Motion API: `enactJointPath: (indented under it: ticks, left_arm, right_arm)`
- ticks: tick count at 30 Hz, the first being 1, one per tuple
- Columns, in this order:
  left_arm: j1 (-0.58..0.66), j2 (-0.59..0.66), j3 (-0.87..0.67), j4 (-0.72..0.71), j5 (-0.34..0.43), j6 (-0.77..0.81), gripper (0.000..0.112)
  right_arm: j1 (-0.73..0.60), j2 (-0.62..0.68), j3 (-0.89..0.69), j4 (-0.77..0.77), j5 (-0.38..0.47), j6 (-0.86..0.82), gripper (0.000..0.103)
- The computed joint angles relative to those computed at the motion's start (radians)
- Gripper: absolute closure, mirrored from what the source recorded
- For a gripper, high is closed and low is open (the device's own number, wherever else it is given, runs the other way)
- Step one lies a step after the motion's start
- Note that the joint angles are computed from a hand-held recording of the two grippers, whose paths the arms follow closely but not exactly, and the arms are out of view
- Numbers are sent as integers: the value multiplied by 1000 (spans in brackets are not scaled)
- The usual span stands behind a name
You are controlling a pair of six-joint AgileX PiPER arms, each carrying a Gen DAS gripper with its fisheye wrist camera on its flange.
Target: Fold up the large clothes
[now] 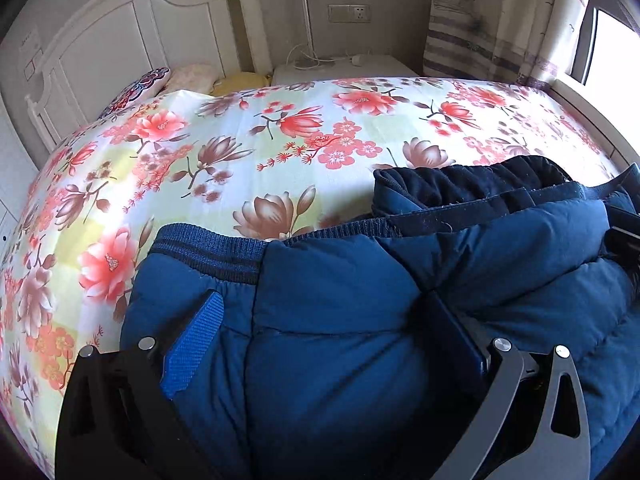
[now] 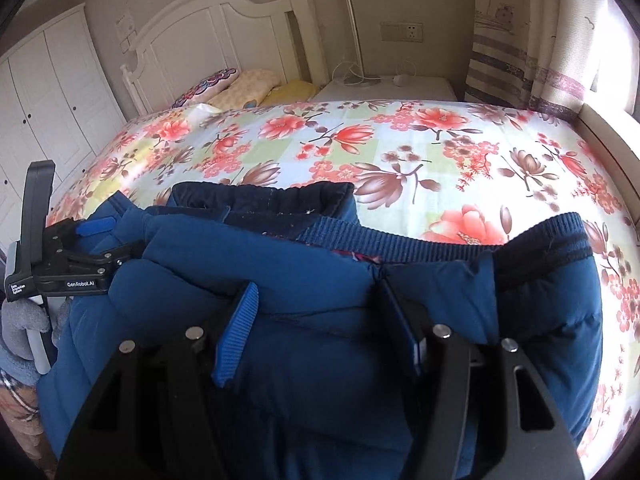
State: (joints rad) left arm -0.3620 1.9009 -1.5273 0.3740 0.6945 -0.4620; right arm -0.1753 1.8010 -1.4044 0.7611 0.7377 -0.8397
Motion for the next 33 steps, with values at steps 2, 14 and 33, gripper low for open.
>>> enactJointPath:
  ticks: [2,14,33]
  left_arm:
    - [4,-3,5,-12,-7,5,14]
    - [24,-17,21,-68,-35,45,14]
    - [41,-25,29,-119,-47,77,14]
  right_arm:
    - [-58,-37,70,150,-62,-70,46]
    - [-123,46,-35,-25,15,238,27]
    - [188,-36,-35,-495,-82,461,12]
